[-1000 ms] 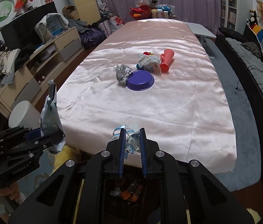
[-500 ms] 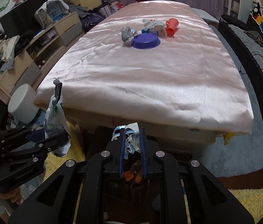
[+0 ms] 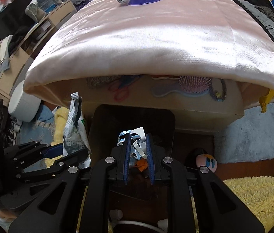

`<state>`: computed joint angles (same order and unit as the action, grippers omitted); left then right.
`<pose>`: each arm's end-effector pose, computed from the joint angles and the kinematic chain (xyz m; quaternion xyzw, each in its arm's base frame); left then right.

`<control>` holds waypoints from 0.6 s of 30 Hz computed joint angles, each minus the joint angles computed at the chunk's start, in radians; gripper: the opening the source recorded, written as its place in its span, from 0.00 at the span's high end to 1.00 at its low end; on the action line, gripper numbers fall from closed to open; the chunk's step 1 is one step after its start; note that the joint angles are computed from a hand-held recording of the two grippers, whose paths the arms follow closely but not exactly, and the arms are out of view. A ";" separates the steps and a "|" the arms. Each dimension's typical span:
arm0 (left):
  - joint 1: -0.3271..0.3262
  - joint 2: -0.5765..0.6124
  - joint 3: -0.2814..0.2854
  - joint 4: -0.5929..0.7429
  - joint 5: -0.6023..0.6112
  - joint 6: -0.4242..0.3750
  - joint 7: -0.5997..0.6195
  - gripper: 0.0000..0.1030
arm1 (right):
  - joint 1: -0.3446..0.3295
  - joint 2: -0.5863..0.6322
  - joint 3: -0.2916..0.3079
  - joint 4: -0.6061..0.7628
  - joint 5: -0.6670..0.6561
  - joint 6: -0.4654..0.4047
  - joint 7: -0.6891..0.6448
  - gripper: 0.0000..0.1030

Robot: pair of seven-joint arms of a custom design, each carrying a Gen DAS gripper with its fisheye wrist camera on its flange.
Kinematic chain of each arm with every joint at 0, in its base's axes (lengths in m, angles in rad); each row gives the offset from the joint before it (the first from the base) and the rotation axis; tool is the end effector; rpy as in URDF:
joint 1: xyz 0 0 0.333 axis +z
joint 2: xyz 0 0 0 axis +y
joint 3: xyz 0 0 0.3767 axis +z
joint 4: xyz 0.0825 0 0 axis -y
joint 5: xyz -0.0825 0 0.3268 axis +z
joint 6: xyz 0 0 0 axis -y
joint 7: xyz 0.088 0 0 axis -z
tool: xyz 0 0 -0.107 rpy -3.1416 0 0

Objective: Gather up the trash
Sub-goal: 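Carry the ribbon and foil packet over the black bin and open both grippers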

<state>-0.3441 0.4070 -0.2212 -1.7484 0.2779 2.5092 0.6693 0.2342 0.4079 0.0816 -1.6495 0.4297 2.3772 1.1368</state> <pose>0.5696 -0.3359 0.4701 -0.7522 0.6304 -0.1787 0.0692 0.6385 0.2031 0.4940 -0.8278 0.5065 0.0074 0.2413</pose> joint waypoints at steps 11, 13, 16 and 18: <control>0.011 0.008 -0.008 0.004 -0.030 -0.006 0.021 0.62 | -0.003 0.020 0.003 0.040 0.009 -0.035 0.024 0.69; 0.011 0.008 -0.009 0.007 -0.034 -0.012 0.024 0.61 | -0.003 0.021 0.003 0.040 0.015 -0.028 0.027 0.52; 0.009 0.006 -0.004 0.007 -0.032 -0.018 0.019 0.44 | -0.002 0.020 0.001 0.040 0.016 -0.022 0.034 0.52; 0.000 0.003 0.006 0.010 -0.014 -0.031 0.004 0.30 | -0.001 0.020 -0.001 0.044 0.014 -0.020 0.044 0.51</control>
<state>-0.3446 0.4100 -0.2148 -1.7381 0.2636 2.4786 0.6733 0.2328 0.4281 0.0801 -1.6054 0.4433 2.3571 1.1805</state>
